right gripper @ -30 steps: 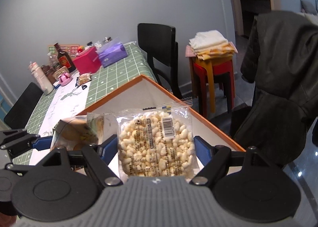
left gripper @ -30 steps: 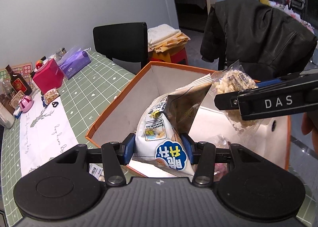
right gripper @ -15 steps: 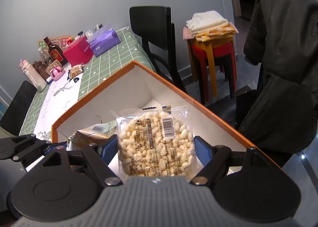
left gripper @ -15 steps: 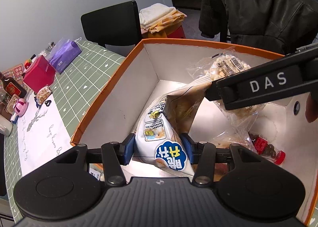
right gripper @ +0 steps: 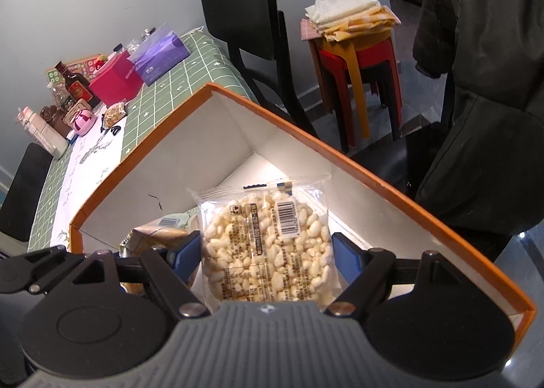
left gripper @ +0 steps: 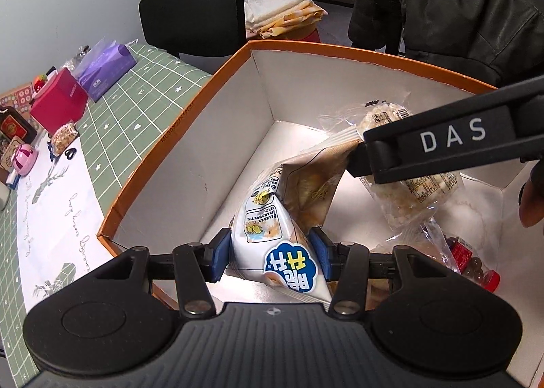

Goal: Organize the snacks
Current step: 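Open the left tool to drop the chips bag while the right tool releases the puffed snacks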

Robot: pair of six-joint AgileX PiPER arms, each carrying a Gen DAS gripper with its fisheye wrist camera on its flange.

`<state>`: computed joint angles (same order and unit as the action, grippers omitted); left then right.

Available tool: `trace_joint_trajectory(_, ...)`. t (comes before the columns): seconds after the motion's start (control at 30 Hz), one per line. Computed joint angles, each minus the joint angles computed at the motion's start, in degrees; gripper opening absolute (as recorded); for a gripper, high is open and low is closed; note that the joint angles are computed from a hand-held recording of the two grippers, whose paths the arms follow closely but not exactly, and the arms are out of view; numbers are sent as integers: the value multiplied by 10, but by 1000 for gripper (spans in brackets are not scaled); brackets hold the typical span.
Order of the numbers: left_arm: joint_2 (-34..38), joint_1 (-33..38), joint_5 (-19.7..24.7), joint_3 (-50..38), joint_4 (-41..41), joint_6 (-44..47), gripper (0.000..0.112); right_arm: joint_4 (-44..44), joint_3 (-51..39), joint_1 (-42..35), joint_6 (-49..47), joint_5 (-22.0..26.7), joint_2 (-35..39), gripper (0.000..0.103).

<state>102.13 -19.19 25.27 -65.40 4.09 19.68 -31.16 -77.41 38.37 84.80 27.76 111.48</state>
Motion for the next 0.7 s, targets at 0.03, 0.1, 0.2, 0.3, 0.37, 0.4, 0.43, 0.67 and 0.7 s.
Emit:
trace_joint_trajectory(0.03,0,-1,-2,1,6,-8,61,5,-2,-2,-4,1,1,79)
trace_joint_trajectory(0.1,-1,-1,-5,2,0,-2,64,-3,-5,1,7,12,1,83)
trace_joint_trajectory(0.2,-7,-3,-12,7,6,-11,75,-3,-2,-1,10,7,-2,85)
trace_joint_trajectory(0.3,-11,0,-10,6,-13,0,75,-6,-1,1,10,10,-2,85)
trace_joint_trajectory(0.37,-13,4,-6,5,-26,8,75,-10,0,3,11,11,-3,85)
trace_joint_trajectory(0.4,-15,5,-6,5,-28,7,75,-11,0,4,11,11,-4,85)
trace_joint_trajectory(0.43,-16,6,-6,6,-30,8,75,-13,1,4,13,11,-5,85)
trace_joint_trajectory(0.67,-39,28,-2,13,-84,53,75,-45,7,19,39,17,-19,85)
trace_joint_trajectory(0.7,-44,32,0,14,-96,63,75,-49,8,21,43,18,-22,85)
